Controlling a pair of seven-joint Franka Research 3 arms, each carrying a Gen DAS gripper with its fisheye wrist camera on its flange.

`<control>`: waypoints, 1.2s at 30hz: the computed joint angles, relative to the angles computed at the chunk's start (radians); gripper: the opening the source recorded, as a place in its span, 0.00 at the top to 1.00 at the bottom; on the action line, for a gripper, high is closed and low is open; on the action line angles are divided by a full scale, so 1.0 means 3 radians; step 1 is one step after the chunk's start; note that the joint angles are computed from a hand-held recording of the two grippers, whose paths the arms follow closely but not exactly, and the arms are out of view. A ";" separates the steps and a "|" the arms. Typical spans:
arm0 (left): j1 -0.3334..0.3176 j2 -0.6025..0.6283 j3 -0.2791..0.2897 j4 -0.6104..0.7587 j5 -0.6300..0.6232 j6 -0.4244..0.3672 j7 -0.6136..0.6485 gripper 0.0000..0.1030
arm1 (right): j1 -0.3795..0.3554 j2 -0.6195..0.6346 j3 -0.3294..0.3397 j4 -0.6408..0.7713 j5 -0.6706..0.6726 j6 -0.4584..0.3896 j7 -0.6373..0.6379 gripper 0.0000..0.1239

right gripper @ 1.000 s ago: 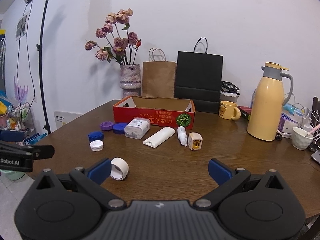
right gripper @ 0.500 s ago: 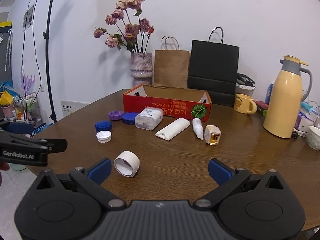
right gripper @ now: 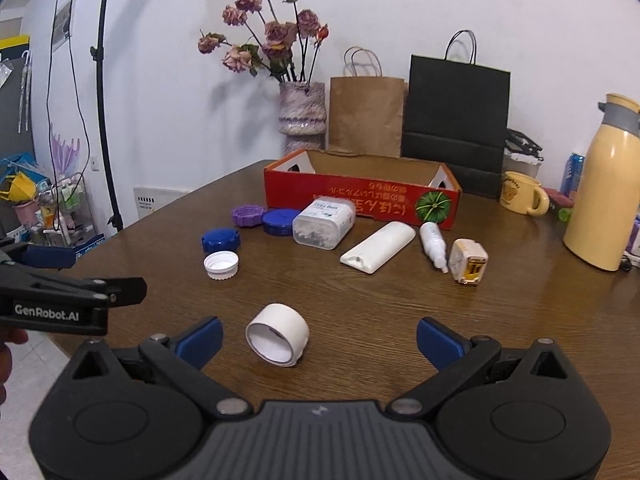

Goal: Organize rigid objects
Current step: 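Grasp the white tape roll with the right tool while the left tool approaches the white cap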

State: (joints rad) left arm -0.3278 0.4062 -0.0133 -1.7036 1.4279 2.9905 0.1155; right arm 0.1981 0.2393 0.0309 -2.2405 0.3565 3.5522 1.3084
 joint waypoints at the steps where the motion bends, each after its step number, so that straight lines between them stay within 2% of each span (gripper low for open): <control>1: 0.0014 0.0030 -0.0003 0.0028 -0.0027 0.0009 0.0036 0.00 | 0.0015 0.0029 -0.0010 0.0035 0.0019 -0.0019 -0.0011 0.17; 8: 0.0063 0.0254 0.0058 0.0225 -0.0364 0.0151 0.0402 0.00 | 0.0370 0.0313 -0.0278 0.0422 0.0439 -0.0249 -0.0293 0.17; 11: 0.0082 0.0361 0.0082 0.0310 -0.0627 0.0206 0.0673 0.00 | 0.0678 0.0431 -0.0555 0.0596 0.0726 -0.0387 -0.0468 0.17; 13: 0.0093 0.0419 0.0110 0.0351 -0.0773 0.0263 0.0819 0.00 | 0.1007 0.0551 -0.0886 0.0740 0.0947 -0.0519 -0.0565 0.18; 17: 0.0152 0.0533 0.0080 0.0447 -0.1139 0.0314 0.1196 0.00 | 0.1444 0.0751 -0.1378 0.0925 0.1067 -0.0719 -0.0457 0.20; 24: 0.0214 0.0680 0.0047 0.0566 -0.1636 0.0390 0.1699 0.00 | 0.1808 0.1041 -0.1869 0.1160 0.0888 -0.1044 -0.0004 0.27; 26: 0.0256 0.0708 -0.0009 0.0587 -0.1781 0.0383 0.1861 0.00 | 0.1830 0.1083 -0.1922 0.1207 0.0817 -0.1123 0.0111 0.33; 28: 0.0279 0.0743 -0.0050 0.0617 -0.1912 0.0371 0.2006 0.00 | 0.1731 0.1064 -0.1829 0.1220 0.0753 -0.1124 0.0169 0.39; 30: 0.0296 0.0772 -0.0084 0.0644 -0.2034 0.0361 0.2139 0.00 | 0.1565 0.1010 -0.1646 0.1218 0.0764 -0.1076 0.0105 0.61; 32: 0.0297 0.0804 -0.0102 0.0680 -0.2147 0.0346 0.2255 0.00 | 0.1584 0.1019 -0.1699 0.1198 0.0604 -0.1041 0.0264 0.61; 36: 0.0274 0.0879 -0.0127 0.0781 -0.2366 0.0276 0.2474 0.00 | 0.1414 0.1017 -0.1557 0.1204 0.0427 -0.0968 0.0356 0.61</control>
